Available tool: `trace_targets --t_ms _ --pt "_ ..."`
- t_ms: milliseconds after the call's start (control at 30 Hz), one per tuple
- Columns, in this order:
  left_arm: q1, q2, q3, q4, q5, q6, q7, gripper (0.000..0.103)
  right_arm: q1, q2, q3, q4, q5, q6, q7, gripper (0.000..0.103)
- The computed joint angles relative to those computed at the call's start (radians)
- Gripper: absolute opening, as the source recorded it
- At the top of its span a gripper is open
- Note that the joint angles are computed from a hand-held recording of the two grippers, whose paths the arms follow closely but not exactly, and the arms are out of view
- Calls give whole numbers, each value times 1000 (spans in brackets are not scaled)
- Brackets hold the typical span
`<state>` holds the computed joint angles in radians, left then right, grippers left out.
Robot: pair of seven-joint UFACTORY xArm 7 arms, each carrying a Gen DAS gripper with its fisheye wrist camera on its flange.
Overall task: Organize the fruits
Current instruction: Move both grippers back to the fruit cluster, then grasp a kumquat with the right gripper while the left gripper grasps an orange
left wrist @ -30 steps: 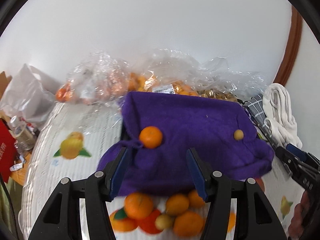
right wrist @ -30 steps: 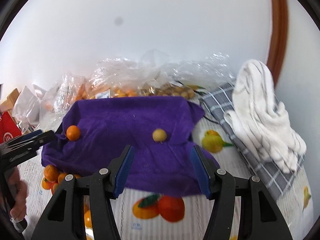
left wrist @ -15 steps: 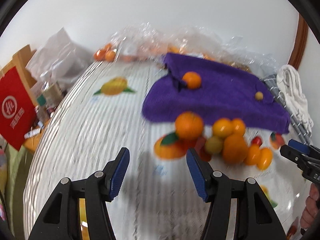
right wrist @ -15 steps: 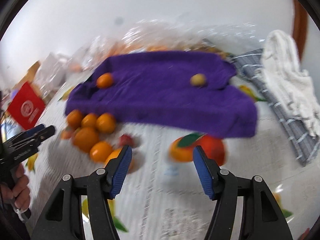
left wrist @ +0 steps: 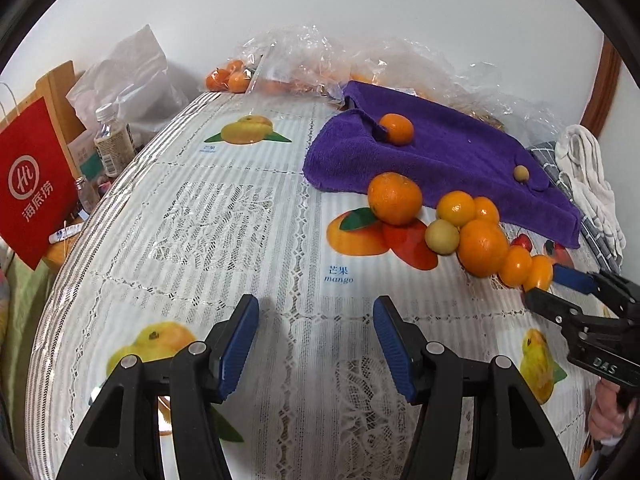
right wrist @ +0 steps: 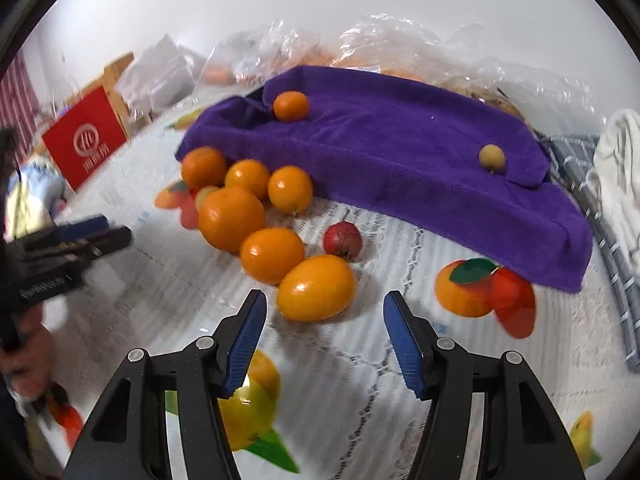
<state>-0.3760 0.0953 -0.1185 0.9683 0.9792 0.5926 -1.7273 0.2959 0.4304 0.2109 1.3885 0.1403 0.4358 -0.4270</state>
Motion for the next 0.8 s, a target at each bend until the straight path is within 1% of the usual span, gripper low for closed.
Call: trace_targets --t_ms 100,233,267,300,333,433,500,567,667,733,800 --pt "0 8 -1 9 -12 -7 25 66 -13 16 12 14 12 3 -33 60" --pt "-13 26 -2 36 -38 35 70 67 -12 35 15 29 12 -13 -52 60" --pt "-15 27 0 36 -40 37 73 67 -22 36 28 30 26 -12 -68 57" --pt "-17 27 1 37 -42 40 73 67 -35 36 44 28 45 -12 -92 48" --pt "-19 28 2 40 -42 44 69 67 -36 34 47 24 53 -15 -103 43" --pt "-12 30 14 39 -20 -15 44 67 -24 21 32 2 49 -45 -98 42" --pt "-8 35 21 46 -4 -46 33 67 -43 6 42 -18 73 -61 -111 42" --pt "-13 46 28 70 37 -48 14 67 -63 -11 45 -38 99 -78 -117 42" --pt "-14 80 38 127 64 -45 19 67 -62 -28 2 -56 90 -113 -67 42" --pt "-8 112 52 168 62 -66 44 67 -53 -28 -41 -59 60 -141 0 42" --pt "-7 140 66 204 47 -76 79 67 -69 -17 -49 -44 56 -140 43 42"
